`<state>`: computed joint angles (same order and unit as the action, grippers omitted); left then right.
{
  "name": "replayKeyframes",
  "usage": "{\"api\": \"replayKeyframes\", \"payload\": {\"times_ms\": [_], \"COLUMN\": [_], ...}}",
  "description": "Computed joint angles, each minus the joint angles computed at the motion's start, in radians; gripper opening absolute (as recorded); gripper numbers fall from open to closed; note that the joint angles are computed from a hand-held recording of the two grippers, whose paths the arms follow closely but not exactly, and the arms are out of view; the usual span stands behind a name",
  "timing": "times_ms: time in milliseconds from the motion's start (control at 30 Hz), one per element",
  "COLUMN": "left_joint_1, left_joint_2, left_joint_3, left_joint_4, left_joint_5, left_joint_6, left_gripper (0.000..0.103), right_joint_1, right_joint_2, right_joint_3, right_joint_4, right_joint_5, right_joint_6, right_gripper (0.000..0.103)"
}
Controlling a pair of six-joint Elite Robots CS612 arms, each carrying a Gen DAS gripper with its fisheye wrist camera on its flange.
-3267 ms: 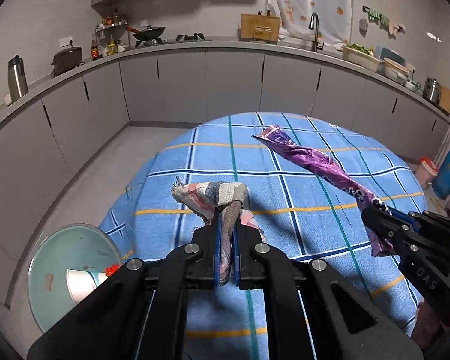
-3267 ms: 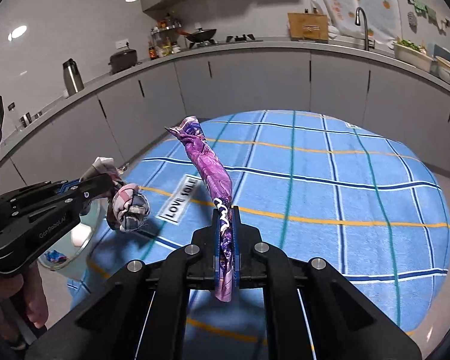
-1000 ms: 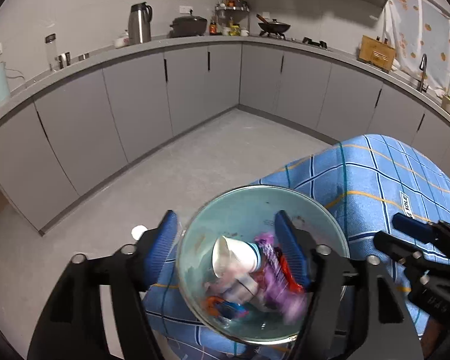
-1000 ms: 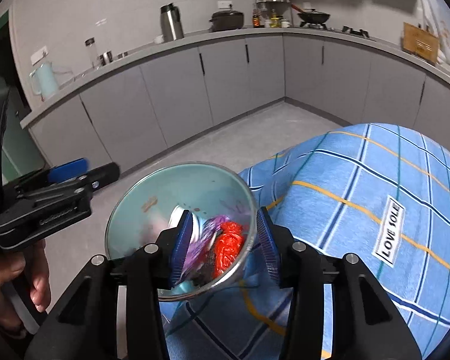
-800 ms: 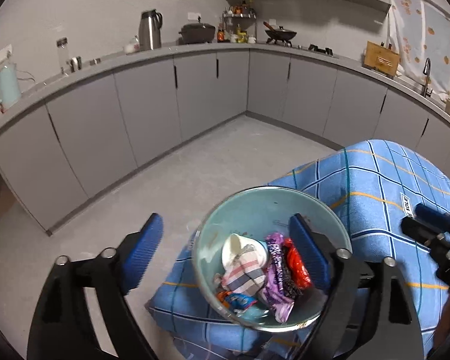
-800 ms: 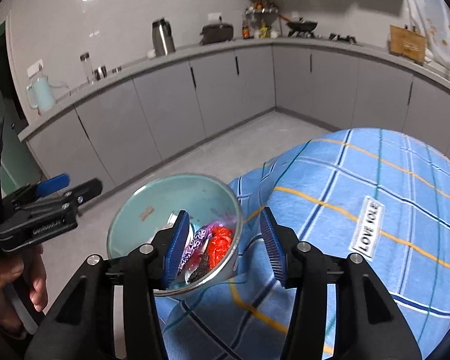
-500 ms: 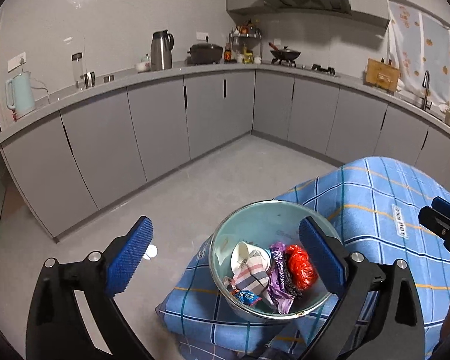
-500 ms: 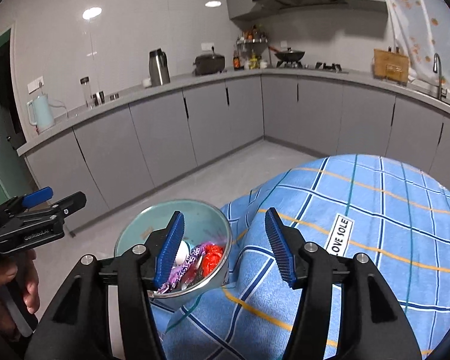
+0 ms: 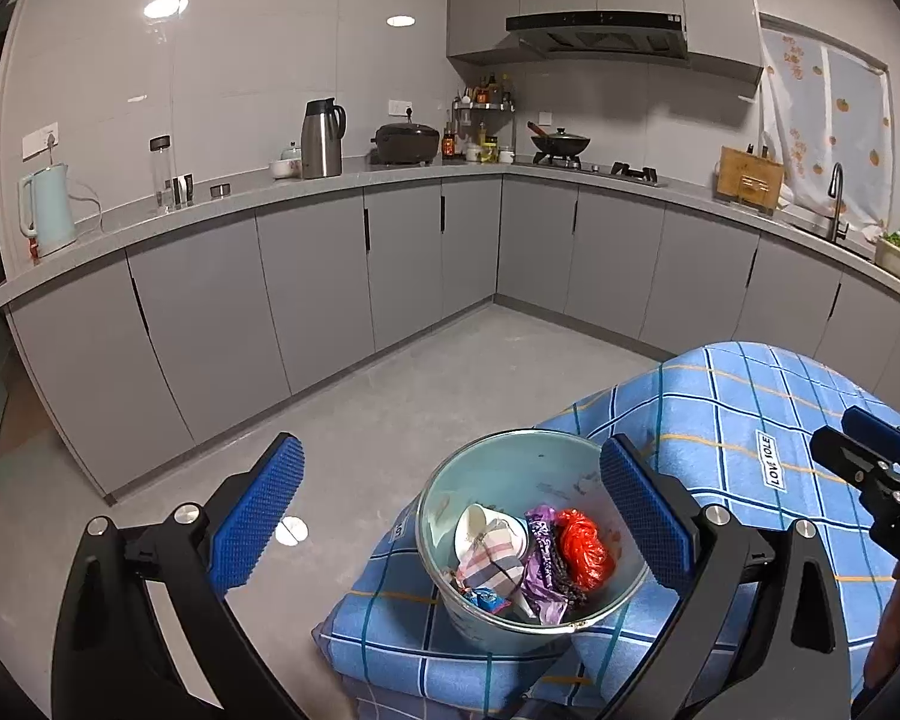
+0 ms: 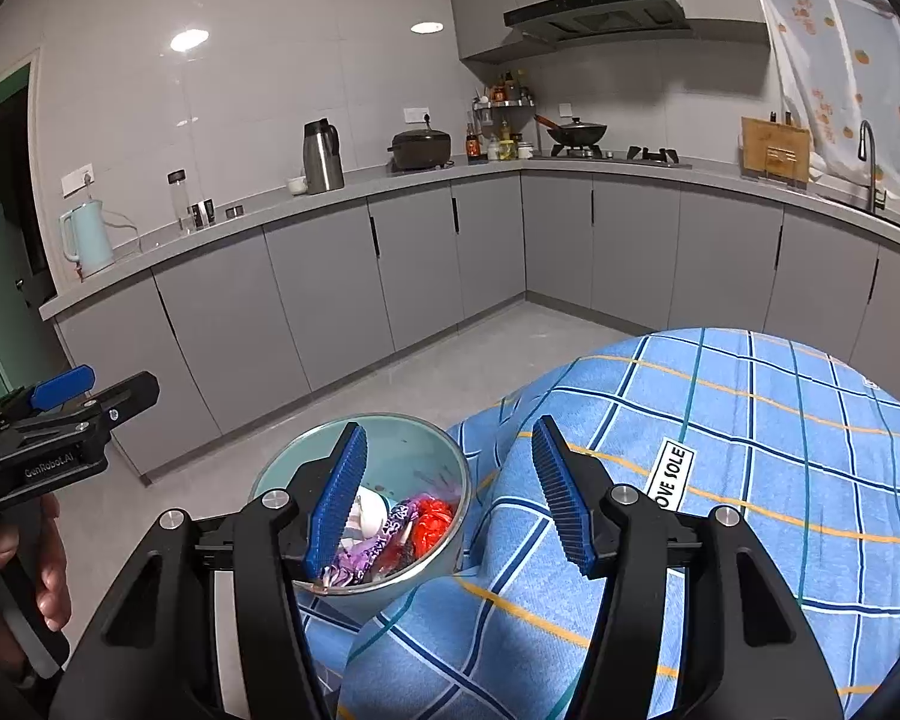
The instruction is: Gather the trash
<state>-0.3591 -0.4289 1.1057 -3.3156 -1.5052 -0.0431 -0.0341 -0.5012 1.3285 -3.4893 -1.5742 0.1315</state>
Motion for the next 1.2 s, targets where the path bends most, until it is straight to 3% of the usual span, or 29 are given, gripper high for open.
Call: {"api": "replayKeyframes", "payload": {"times_ms": [1200], "left_joint_1": [-0.001], "left_joint_2": [-0.019], "left_joint_3": [0.036], "left_joint_4": [-0.049], "left_joint_5": [-0.016], "left_joint_6": [0.006], "left_gripper": [0.098], "right_joint_1": [0.005], "right_joint_2": [-0.024], "right_joint_3": [0.036], "right_joint_4": [-0.044], "right_joint_5": [-0.008], "right_joint_6": [-0.001], "right_gripper": [0.060]}}
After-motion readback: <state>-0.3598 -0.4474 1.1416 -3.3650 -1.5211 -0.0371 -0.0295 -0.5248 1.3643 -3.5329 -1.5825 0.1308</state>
